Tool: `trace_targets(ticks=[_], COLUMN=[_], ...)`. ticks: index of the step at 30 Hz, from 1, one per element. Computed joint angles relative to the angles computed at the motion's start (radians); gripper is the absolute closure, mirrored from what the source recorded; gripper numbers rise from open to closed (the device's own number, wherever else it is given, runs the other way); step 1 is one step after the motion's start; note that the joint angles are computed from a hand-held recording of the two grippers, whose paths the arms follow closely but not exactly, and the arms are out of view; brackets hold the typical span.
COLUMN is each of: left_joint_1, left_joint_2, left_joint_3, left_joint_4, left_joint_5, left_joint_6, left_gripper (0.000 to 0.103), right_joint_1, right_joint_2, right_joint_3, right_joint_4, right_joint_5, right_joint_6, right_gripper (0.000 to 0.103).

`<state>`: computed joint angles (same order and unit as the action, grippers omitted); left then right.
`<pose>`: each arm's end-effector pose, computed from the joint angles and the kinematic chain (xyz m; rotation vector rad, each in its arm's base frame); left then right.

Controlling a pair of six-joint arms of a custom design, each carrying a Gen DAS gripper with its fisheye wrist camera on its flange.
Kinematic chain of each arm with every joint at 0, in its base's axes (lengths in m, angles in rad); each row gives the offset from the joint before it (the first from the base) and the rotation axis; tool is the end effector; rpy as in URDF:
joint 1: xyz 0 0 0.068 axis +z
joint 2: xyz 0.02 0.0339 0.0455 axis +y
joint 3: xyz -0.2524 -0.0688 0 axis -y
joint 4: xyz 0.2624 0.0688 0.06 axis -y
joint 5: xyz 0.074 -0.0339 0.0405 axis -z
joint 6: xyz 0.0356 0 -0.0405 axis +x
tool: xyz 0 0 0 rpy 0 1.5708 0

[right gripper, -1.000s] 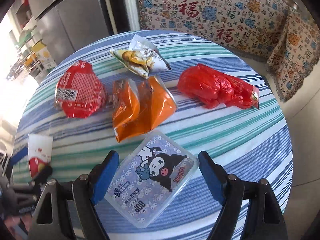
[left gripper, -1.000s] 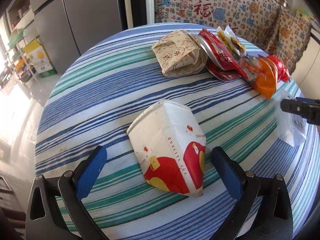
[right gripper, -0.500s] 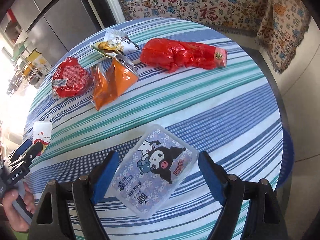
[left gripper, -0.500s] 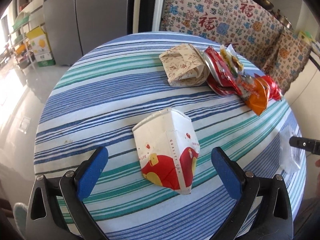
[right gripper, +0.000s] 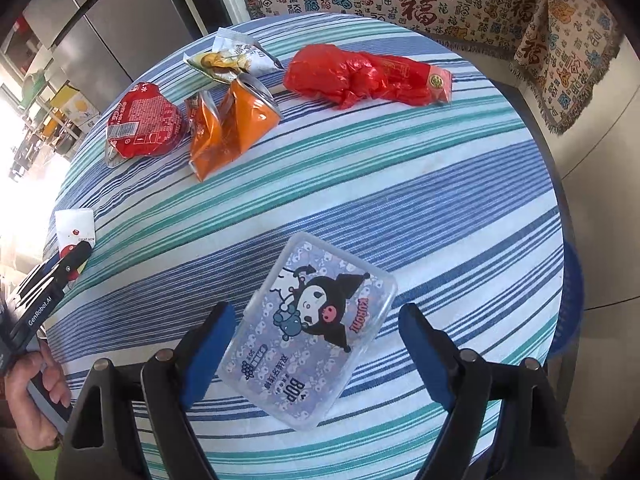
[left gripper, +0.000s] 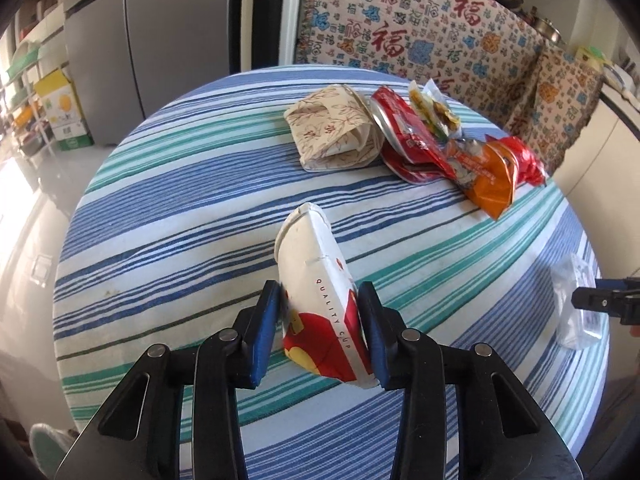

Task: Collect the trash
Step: 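Grasp the white-red paper cup with the left gripper while the right grasps the clear cartoon box, then carry the paper cup and plastic box with both grippers over the blue wastebasket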

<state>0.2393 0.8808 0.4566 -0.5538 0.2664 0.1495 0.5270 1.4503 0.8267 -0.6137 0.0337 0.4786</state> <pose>0.1807 0.0344 0.1650 -0.0100 2.5076 -0.1816 0.2371 0.1366 0.1560 -0.0604 2.8267 0.1876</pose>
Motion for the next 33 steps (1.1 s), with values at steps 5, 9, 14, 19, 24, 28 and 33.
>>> trace_targets(ticks=[5,9,14,19,24,28,33], left_joint_1=[-0.065,-0.049,-0.009,0.038,-0.075,-0.073,-0.042], left_joint_2=[-0.043,-0.042,-0.058,-0.07,-0.032,-0.039,-0.138], left_joint_3=[-0.018,-0.009,0.0,0.009,0.002,0.001,0.004], left_joint_4=[-0.018,-0.043,-0.086,-0.097,-0.05,-0.055,-0.105], left_joint_5=[-0.035,0.002,-0.002,0.065,-0.046,-0.015,0.08], left_joint_6=[-0.006,0.017,0.035,0.042,0.002,0.011,0.008], left_gripper=[0.061,0.062,0.037,0.022,0.025,0.071,0.075], right_joint_1=[0.064,0.077,0.064,0.088,0.067,0.01,-0.043], right_joint_2=[-0.011,-0.058,-0.05,-0.025,-0.003,-0.041,-0.154], right_joint_3=[-0.039,-0.092,-0.09,-0.034,0.01,-0.006,-0.079], right_joint_4=[-0.015,-0.026,-0.055,-0.097,-0.102,-0.072,-0.011], right_joint_5=[0.052,0.101,0.09,0.123,0.11,0.018,-0.064], right_joint_6=[-0.029,-0.073,-0.154,-0.202,-0.215,-0.223,-0.228], right_gripper=[0.015,0.023,0.02,0.02,0.02,0.039,0.04])
